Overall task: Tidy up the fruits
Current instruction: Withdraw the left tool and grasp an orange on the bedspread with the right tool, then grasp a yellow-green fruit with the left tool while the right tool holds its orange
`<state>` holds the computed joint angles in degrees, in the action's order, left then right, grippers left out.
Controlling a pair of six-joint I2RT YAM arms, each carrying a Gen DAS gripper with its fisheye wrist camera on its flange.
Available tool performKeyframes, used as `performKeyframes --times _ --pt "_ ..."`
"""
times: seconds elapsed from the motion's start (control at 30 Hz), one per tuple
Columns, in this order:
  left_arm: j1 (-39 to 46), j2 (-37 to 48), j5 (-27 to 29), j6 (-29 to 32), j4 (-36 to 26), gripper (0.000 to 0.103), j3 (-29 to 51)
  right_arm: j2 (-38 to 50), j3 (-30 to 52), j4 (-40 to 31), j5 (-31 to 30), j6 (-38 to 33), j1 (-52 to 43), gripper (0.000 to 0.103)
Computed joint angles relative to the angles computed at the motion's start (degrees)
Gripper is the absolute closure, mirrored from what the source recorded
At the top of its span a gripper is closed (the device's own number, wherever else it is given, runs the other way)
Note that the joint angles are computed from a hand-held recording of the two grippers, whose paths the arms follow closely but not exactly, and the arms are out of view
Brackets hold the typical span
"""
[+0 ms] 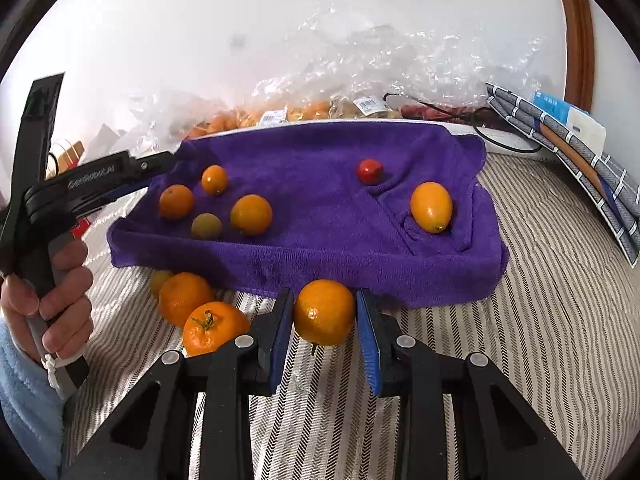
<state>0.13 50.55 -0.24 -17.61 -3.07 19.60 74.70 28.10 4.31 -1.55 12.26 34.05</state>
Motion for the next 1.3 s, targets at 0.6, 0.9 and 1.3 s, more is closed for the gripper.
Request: performKeyframes --times 0.6,0.9,1.3 --pt "-7.31 -13.56 2.05 3.13 -15.41 0.058 -6.76 -2.23 -1.86 -0.71 -0.33 3.87 -5.57 0.071" --pt "-9.53 -5.53 0.81 2.18 -12.6 0.06 -5.53 -2.13 -1.81 -0.34 0.58 2.75 -4.39 0.071" --pt "-8.45 -4.79 2.25 1.98 -11.73 0.079 -5.53 -2.59 -2.57 0.75 -0.96 2.77 -5.02 0.071"
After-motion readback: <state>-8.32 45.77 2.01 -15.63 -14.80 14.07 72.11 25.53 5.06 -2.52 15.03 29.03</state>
